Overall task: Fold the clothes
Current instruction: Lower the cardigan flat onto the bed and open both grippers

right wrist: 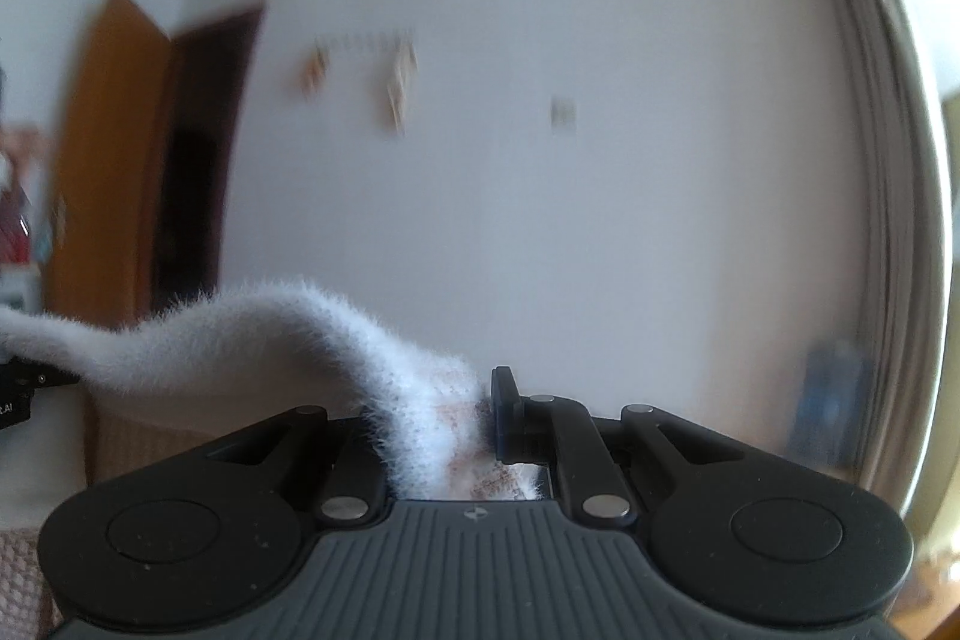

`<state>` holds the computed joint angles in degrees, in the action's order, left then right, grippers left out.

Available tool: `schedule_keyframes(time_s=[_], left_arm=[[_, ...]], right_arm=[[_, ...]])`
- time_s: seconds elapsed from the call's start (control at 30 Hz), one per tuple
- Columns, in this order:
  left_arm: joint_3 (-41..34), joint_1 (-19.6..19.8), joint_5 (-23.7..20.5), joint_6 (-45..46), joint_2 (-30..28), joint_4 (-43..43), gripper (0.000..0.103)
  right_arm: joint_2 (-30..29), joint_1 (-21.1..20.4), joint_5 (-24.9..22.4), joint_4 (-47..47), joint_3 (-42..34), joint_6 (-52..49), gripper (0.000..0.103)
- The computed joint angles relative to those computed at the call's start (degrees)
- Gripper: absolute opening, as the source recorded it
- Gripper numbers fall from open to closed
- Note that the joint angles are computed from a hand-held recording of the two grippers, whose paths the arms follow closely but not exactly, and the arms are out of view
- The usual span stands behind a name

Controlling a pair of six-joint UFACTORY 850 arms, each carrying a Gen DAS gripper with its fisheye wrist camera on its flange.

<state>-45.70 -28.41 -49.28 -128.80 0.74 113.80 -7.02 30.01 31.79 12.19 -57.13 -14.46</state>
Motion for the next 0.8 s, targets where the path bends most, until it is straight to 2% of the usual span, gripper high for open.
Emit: schedule_keyframes(time_s=[0.07, 0.13, 0.17, 0.27, 0.33, 0.37, 0.4, 0.43, 0.5, 0.57, 0.63, 0.67, 0.7, 0.73, 0.77, 0.8], left_arm=[[-3.5, 3.3, 4.1, -0.8, -6.0, 1.4, 0.019], [-7.6, 4.9, 7.1, 1.3, -11.9, -0.1, 0.021], [-9.7, 5.6, 9.0, 2.9, -14.8, -1.8, 0.021], [-16.7, 8.1, 16.1, 9.3, -23.6, -10.2, 0.025], [-19.9, 9.5, 20.6, 15.4, -27.8, -18.6, 0.033], [-20.2, 10.2, 21.8, 14.8, -28.6, -19.8, 0.036], [-20.5, 10.9, 23.0, 13.9, -29.5, -20.7, 0.044], [-20.8, 11.2, 23.1, 14.6, -29.8, -22.3, 0.054], [-22.2, 11.3, 22.3, 18.8, -30.3, -26.9, 0.063], [-23.9, 11.6, 22.6, 24.9, -30.7, -32.9, 0.067], [-23.9, 12.2, 23.9, 29.6, -30.3, -38.7, 0.082], [-23.5, 12.5, 24.8, 31.5, -29.4, -41.4, 0.087], [-22.6, 12.7, 25.6, 31.2, -28.5, -41.7, 0.095], [-21.5, 12.8, 26.4, 28.7, -27.8, -39.5, 0.098], [-20.3, 12.5, 26.1, 26.7, -26.7, -37.2, 0.098], [-19.1, 12.0, 25.3, 25.3, -25.5, -35.1, 0.098]], right_arm=[[-7.9, -0.8, -2.2, 2.1, -5.3, -1.5, 0.012], [-15.5, -1.6, -4.8, 4.7, -11.1, -3.9, 0.012], [-18.4, -1.6, -5.6, 6.5, -13.1, -5.6, 0.012], [-28.3, -2.4, -12.5, 12.4, -21.1, -11.4, 0.013], [-33.1, -2.1, -15.1, 18.5, -23.2, -17.5, 0.014], [-35.0, -2.3, -16.7, 21.0, -24.7, -20.7, 0.016], [-37.0, -2.8, -18.5, 21.7, -26.3, -22.1, 0.020], [-37.3, -3.1, -18.0, 19.9, -26.0, -21.0, 0.024], [-37.2, -3.4, -16.2, 15.6, -25.0, -17.5, 0.056], [-37.5, -4.5, -18.6, 14.3, -26.4, -17.7, 0.064], [-37.4, -5.3, -21.8, 17.0, -28.3, -22.8, 0.068], [-36.2, -5.3, -22.2, 19.9, -27.5, -26.6, 0.074], [-34.9, -5.3, -22.4, 21.2, -26.5, -29.0, 0.081], [-33.6, -5.4, -22.7, 20.1, -25.5, -29.1, 0.085], [-32.4, -5.5, -23.0, 16.6, -24.4, -26.9, 0.094], [-30.4, -5.3, -21.9, 11.4, -22.1, -23.2, 0.098]])
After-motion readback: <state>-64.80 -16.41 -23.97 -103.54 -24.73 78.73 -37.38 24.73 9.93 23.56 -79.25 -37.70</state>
